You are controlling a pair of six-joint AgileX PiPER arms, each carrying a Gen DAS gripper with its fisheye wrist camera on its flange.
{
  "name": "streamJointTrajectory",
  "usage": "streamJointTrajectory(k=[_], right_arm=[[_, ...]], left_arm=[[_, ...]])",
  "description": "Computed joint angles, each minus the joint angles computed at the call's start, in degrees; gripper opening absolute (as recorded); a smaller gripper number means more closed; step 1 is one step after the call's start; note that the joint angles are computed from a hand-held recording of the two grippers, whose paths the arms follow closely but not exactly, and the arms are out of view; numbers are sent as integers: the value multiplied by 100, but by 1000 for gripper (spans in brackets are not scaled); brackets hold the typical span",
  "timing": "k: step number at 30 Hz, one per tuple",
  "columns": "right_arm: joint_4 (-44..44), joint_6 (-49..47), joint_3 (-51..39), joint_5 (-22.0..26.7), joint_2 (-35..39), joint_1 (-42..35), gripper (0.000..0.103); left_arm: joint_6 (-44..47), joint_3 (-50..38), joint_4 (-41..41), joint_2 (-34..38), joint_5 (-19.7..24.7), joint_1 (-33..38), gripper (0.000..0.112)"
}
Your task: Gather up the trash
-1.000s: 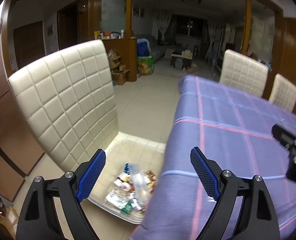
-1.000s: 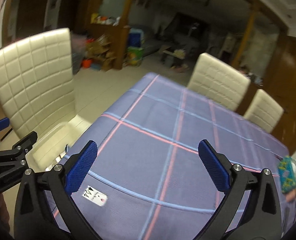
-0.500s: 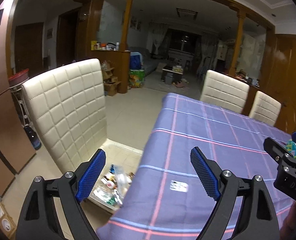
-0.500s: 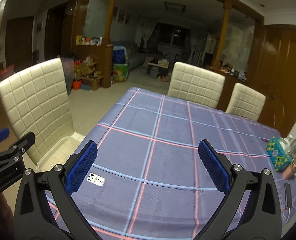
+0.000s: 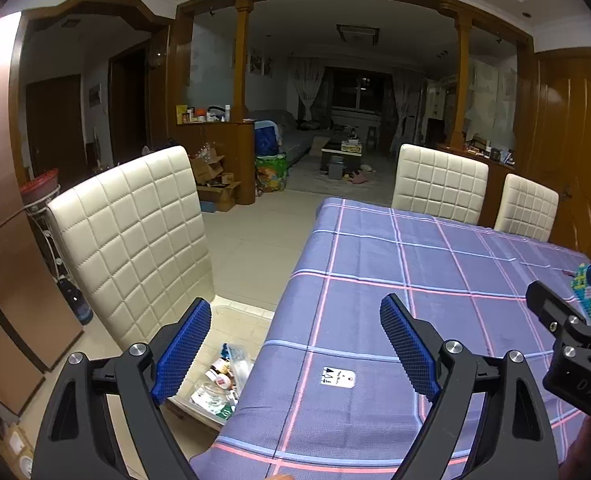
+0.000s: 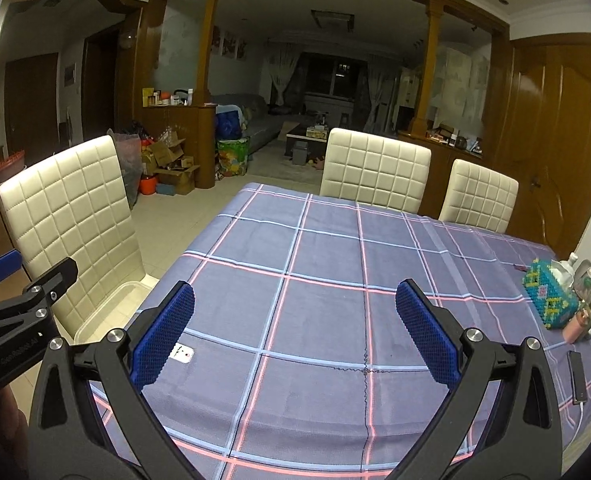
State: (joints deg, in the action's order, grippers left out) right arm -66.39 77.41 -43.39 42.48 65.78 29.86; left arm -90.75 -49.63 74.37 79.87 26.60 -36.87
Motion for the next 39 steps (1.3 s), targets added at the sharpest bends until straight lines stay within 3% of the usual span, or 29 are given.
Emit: streamJointTrajectory(k=[2, 17, 21, 39], right_arm=[[-75, 76, 22, 7, -1, 30, 99], [-269, 365, 159, 63, -166, 80, 99], [-389, 492, 189, 175, -177, 178, 99], [-398, 517, 180, 226, -161, 249, 99]], left_arm=[[-363, 60, 353, -4, 181, -124, 84], [-732, 166, 784, -137, 575, -507, 84], [-651, 182, 684, -187, 365, -417, 84], [-713, 274, 895, -257, 429, -514, 84]])
